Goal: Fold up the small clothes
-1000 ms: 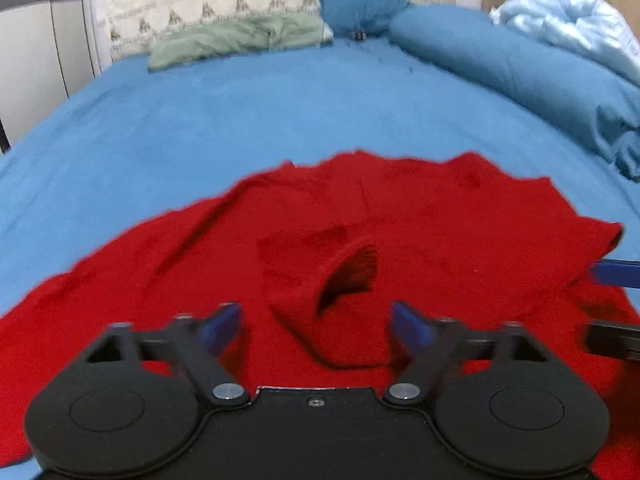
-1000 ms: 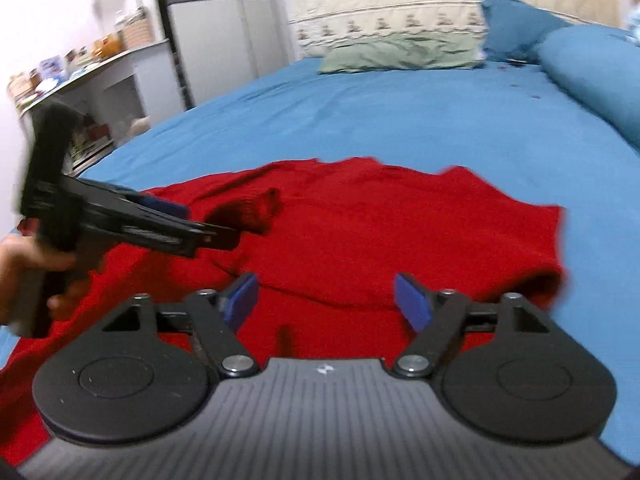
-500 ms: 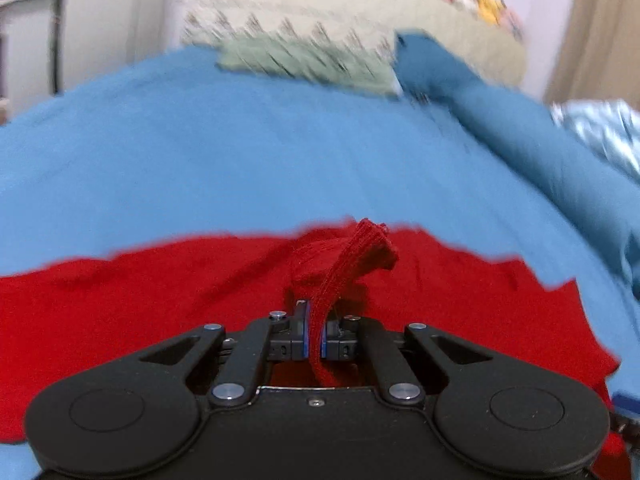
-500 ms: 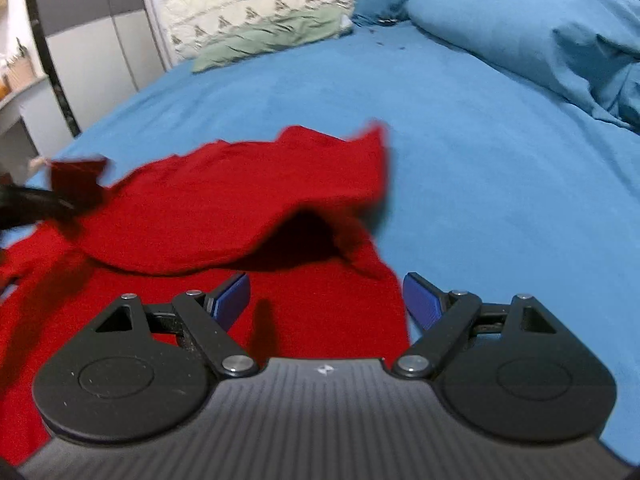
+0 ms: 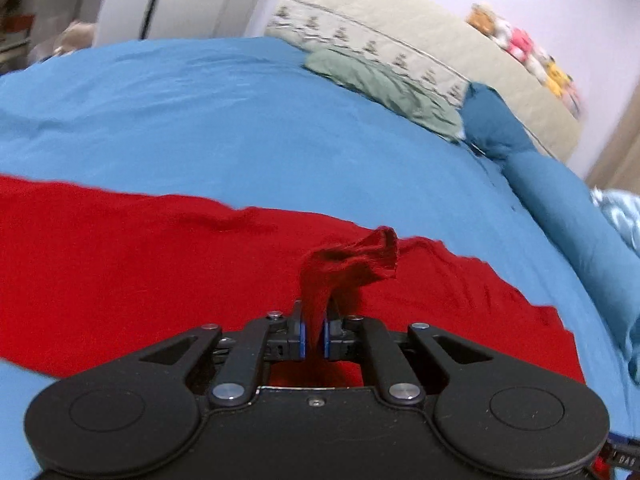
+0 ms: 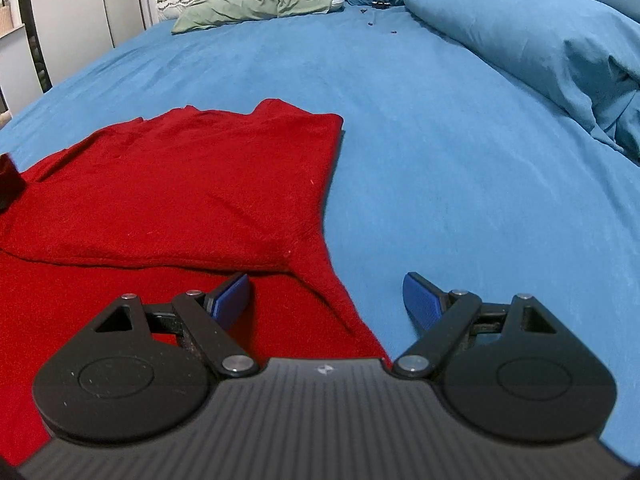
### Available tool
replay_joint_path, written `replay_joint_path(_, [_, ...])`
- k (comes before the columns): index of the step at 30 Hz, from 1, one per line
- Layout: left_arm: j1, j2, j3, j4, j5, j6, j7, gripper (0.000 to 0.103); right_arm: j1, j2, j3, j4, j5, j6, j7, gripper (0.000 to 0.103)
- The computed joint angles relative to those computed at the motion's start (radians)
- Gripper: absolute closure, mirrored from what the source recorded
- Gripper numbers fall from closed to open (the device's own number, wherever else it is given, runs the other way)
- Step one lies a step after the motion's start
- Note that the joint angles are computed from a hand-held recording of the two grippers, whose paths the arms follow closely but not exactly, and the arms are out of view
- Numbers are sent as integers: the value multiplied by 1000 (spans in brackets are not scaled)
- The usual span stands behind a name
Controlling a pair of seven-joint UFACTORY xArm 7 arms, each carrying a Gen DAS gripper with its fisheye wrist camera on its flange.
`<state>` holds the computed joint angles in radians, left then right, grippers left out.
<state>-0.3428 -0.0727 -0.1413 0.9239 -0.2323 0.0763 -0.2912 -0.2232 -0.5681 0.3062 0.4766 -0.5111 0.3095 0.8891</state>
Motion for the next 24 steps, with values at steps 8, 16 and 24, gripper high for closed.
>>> replay_joint_path(8, [131,-112,-58,-86,303,6,-164,60,11,-68,-7,-43,-7,-133,0,4])
replay_joint_path(16, [-5,-33,-10,-9,237,32,89,32,147,220,-115,61,175,-337,-173,3])
replay_joint_path(24, [-32,-14,15,-21,63,76,282,32,224,168,-222,-7,242,-419,-251,1])
